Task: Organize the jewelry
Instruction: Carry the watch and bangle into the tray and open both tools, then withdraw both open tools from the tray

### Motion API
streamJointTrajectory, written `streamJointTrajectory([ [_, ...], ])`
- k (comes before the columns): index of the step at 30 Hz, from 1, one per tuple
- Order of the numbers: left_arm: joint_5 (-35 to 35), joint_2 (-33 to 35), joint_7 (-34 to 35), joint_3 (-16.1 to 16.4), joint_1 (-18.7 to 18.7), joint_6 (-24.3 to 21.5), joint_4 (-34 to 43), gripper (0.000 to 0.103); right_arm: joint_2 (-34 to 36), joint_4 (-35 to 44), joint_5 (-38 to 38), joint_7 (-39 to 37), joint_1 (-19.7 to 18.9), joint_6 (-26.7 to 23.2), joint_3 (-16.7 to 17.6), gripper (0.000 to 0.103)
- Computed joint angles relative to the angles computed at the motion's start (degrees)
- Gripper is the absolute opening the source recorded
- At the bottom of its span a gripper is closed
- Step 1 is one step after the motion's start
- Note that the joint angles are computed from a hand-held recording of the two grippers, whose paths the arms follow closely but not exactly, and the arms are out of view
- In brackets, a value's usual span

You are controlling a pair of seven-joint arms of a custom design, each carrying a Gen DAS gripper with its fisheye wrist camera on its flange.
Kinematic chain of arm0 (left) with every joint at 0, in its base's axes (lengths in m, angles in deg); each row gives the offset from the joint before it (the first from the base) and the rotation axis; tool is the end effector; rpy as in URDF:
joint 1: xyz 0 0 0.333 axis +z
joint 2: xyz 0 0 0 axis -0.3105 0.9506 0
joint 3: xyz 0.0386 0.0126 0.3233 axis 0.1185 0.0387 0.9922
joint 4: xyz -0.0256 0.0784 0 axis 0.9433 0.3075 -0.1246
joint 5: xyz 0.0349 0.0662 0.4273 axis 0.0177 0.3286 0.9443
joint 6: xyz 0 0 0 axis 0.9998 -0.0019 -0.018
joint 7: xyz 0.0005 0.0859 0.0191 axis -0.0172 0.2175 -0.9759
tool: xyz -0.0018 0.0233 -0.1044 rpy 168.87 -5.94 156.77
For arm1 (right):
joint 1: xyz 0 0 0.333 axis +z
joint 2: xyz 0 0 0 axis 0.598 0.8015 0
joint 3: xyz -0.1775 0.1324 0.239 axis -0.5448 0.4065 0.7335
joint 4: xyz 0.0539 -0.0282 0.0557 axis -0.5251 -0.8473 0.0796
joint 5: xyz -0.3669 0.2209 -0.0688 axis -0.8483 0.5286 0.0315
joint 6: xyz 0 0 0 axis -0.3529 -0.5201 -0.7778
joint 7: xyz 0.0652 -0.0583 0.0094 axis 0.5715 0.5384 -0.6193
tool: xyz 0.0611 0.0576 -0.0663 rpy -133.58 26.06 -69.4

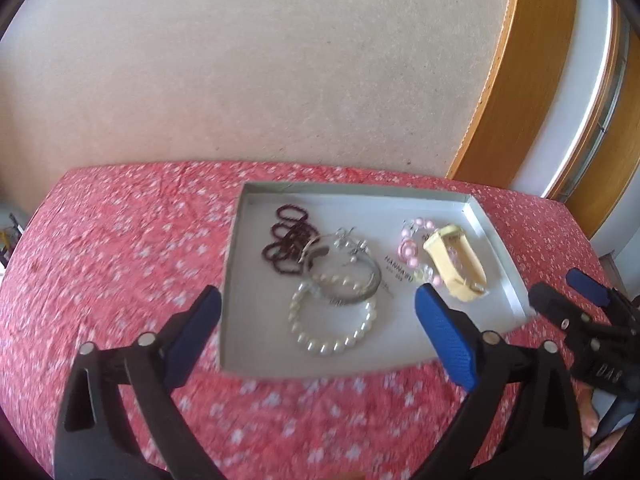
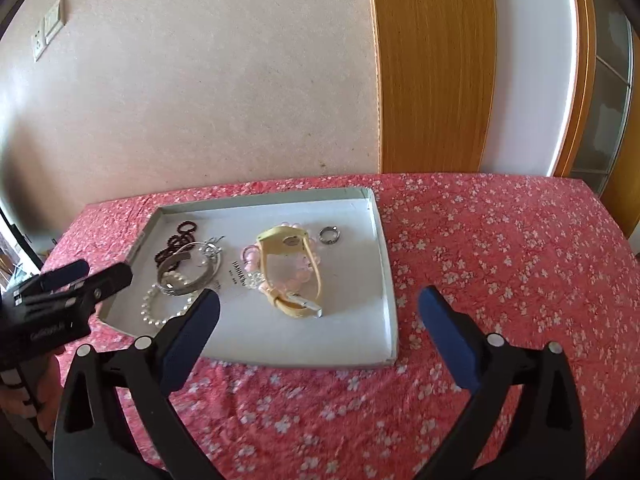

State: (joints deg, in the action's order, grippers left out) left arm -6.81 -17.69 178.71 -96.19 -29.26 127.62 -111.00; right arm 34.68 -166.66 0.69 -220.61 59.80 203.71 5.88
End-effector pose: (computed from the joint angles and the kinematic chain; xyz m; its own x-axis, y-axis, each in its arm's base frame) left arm 0.5492 -0.1542 0.5117 -0.3678 -0.9223 0.1189 -0.7100 0.1959 -0.6764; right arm 0.4821 0.3168 0.5056 -0.4415 -0.8972 0.0012 -0.5722 0.2805 -0.7706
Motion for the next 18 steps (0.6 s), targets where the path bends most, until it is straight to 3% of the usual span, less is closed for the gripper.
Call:
streamJointTrajectory([
  [6, -0.05, -2.99, -2.34, 1.39, 1.21, -5.52, -2.21, 0.101, 0.57, 1.25, 7.44, -1.33, 0.93, -0.4, -0.02, 0.102],
  [11, -12.16, -1.51, 8.98, 4.62, -0.68, -10.57, -0.73, 0.101, 1.27, 0.4, 6.02, -1.79, 1.19, 2.65, -0.06, 0.102],
  [14, -15.51, -0.75, 12.14, 3.91, 0.34, -12.94, -0.24, 0.101, 1.33, -0.72, 3.07, -0.57, 0.89, 5.79, -0.31, 0.102],
  [18, -13.91, -0.67, 12.36, 2.05, 1.7, -12.89, -0.47, 0.101, 0.88, -2.1, 0.71, 1.52, 0.52, 7.9, -0.46, 0.102],
])
